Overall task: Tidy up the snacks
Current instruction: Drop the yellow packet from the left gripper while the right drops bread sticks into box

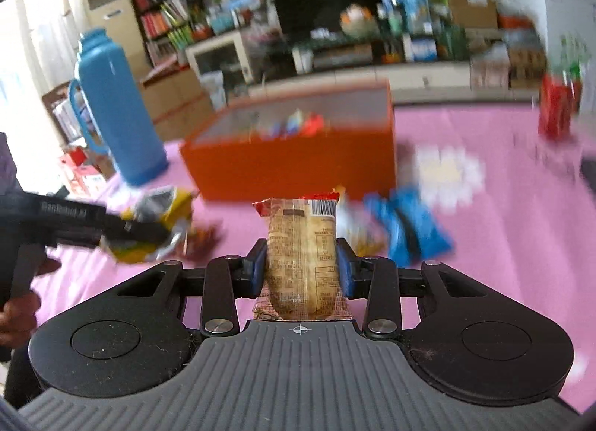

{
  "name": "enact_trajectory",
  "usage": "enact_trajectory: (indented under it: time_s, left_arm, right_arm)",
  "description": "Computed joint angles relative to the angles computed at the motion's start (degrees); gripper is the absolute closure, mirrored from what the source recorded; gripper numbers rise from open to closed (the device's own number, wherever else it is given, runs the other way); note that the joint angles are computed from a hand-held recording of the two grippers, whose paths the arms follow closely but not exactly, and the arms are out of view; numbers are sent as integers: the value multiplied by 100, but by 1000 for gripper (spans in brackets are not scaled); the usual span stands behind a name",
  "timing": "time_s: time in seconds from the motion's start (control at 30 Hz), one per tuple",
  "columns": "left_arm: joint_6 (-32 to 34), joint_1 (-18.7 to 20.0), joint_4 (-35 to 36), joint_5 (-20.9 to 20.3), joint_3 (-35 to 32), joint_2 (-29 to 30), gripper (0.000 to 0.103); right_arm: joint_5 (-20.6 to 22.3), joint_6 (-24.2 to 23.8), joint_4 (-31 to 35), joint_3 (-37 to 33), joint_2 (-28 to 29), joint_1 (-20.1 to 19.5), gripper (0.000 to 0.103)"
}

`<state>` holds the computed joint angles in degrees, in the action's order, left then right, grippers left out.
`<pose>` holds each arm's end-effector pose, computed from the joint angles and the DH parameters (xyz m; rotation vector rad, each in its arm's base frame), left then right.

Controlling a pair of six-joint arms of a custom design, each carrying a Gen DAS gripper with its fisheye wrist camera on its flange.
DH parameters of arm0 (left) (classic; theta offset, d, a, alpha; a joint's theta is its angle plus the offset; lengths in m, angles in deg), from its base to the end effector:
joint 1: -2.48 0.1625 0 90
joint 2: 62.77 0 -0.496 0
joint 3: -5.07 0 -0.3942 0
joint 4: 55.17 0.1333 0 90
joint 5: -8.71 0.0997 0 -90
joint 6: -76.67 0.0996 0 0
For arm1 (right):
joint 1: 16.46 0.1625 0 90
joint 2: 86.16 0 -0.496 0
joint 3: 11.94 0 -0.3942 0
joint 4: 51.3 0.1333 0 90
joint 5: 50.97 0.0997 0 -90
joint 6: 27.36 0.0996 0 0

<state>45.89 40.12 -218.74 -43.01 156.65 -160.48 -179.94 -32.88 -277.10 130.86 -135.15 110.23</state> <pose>-0.1075 -0.3291 0.2956 0.3453 2.6804 -0.9717 0.3107 -0.2987 0.1526 0.5714 -2.4037 1.1377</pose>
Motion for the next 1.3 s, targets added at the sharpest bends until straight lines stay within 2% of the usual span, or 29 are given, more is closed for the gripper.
enact_trajectory:
  time_s: [0.1, 0.23, 0.43, 0.67, 0.77, 0.97, 1.17, 1.23, 1.27, 1.3]
  left_arm:
    - [198, 22, 341, 36, -337, -128, 59]
    - [626, -235, 820, 27, -838, -233, 59]
    - [1103, -574, 578, -466, -1521, 84, 59]
    - [1493, -836, -22, -734, -1980, 667, 59]
    - [1634, -622, -197, -901, -2016, 899, 59]
    - [1997, 378, -626, -1070, -2217, 1697, 59]
    - [2523, 1275, -832, -649, -2638, 2614, 59]
    - [2684, 1472, -887, -540, -2719, 2839, 49]
    - [2711, 1533, -889, -475, -2745, 2912, 47]
    - [2752, 1543, -898, -404, -2714, 2933, 47]
  right_arm:
    - [22, -416, 43, -364, -68, -113, 86]
    - [3, -469, 37, -544, -105, -153, 86]
    - [-106, -528, 22, -667, -239, -31, 86]
    - [-315, -1204, 177, -1046, -545, 162, 86]
    - [-349, -1424, 274, -1250, -628, 76, 86]
    - [31, -1512, 828, -1738, -553, -454, 86]
    - [655, -1523, 1407, -2526, 82, -1143, 84]
    - [800, -1554, 1591, -2812, 342, -1330, 76]
    - [877, -1553, 1645, -2892, 417, -1396, 68]
    - [854, -1509, 1754, -2973, 491, -1434, 53]
